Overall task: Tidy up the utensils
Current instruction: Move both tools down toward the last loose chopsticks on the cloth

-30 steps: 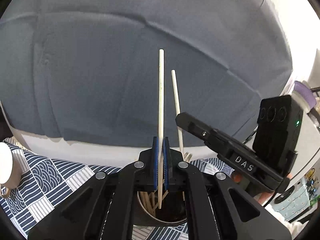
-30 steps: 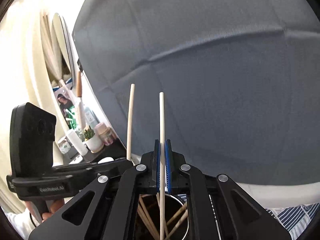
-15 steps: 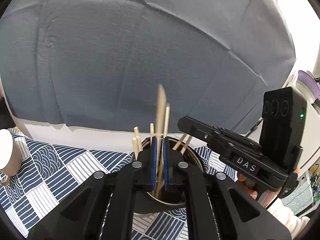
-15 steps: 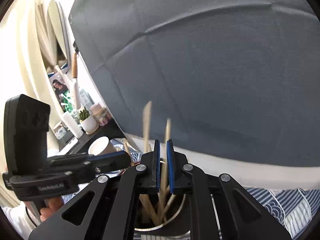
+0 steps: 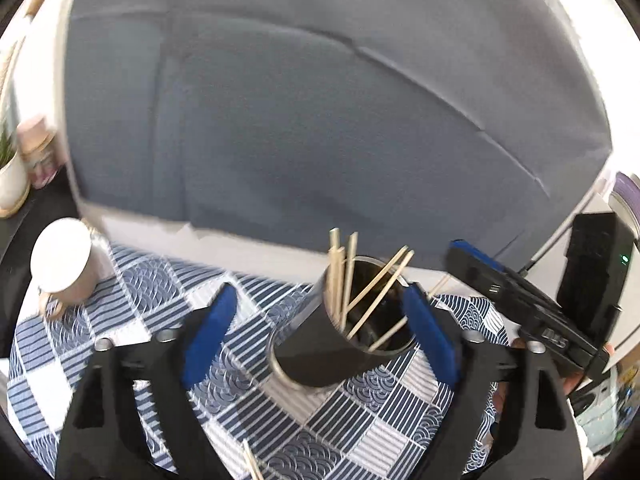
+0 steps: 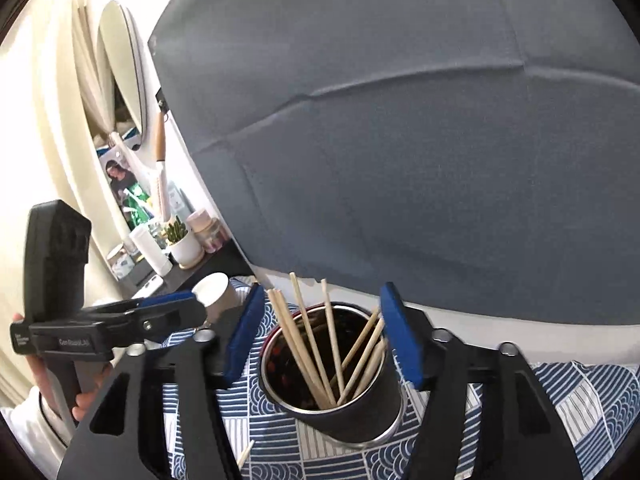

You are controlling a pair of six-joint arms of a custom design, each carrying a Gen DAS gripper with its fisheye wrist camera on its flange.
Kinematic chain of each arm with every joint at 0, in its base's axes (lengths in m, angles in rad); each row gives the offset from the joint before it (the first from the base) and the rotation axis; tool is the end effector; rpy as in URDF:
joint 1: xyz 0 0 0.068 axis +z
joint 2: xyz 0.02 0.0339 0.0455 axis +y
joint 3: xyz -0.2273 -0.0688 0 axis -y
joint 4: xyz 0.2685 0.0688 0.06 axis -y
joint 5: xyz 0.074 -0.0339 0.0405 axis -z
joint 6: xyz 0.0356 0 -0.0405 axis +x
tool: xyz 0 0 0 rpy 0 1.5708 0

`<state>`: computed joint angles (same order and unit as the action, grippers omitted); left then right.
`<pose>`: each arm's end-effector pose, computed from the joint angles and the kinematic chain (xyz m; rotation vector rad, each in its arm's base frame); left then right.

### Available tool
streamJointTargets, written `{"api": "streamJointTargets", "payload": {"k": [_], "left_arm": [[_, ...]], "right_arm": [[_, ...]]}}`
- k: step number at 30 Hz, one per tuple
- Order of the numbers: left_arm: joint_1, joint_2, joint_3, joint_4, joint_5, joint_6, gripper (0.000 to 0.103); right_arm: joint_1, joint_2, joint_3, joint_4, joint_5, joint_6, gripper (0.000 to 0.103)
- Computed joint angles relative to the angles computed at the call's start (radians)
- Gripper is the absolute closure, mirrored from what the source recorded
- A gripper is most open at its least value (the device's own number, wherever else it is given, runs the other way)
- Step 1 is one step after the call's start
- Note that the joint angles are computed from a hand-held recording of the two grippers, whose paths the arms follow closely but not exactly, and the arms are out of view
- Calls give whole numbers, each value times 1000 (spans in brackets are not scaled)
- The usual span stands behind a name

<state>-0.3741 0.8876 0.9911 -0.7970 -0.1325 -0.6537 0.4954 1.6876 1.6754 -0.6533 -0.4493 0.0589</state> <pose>0.2078 -0.0765 0.3073 -0.3891 2.2546 -0.3952 0.3438 0.2033 0.3305 -0.7362 2.1569 0.7993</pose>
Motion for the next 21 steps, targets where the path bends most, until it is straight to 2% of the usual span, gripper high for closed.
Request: {"api": "streamJointTargets", "payload": {"k": [1, 5, 7, 15, 17, 21], "left_arm": [[5, -16, -7, -19, 1, -8, 18], [13, -69, -33, -97, -19, -18, 13], [38, -99, -65, -120, 17, -11, 12], [104, -239, -185, -248, 111, 9, 12], [133, -286, -218, -286, 159, 33, 12], [164, -349, -253, -369, 181, 90, 12]], "right_arm": [[3, -11, -7, -7, 4, -4, 44], [35, -72, -53, -32, 48, -10, 23], [55, -103, -79, -42, 78, -10, 16], [121, -168, -182, -52, 134, 42, 16], [143, -181, -208, -48, 152, 51, 16], [194, -200, -261, -33, 190, 81, 14]]}}
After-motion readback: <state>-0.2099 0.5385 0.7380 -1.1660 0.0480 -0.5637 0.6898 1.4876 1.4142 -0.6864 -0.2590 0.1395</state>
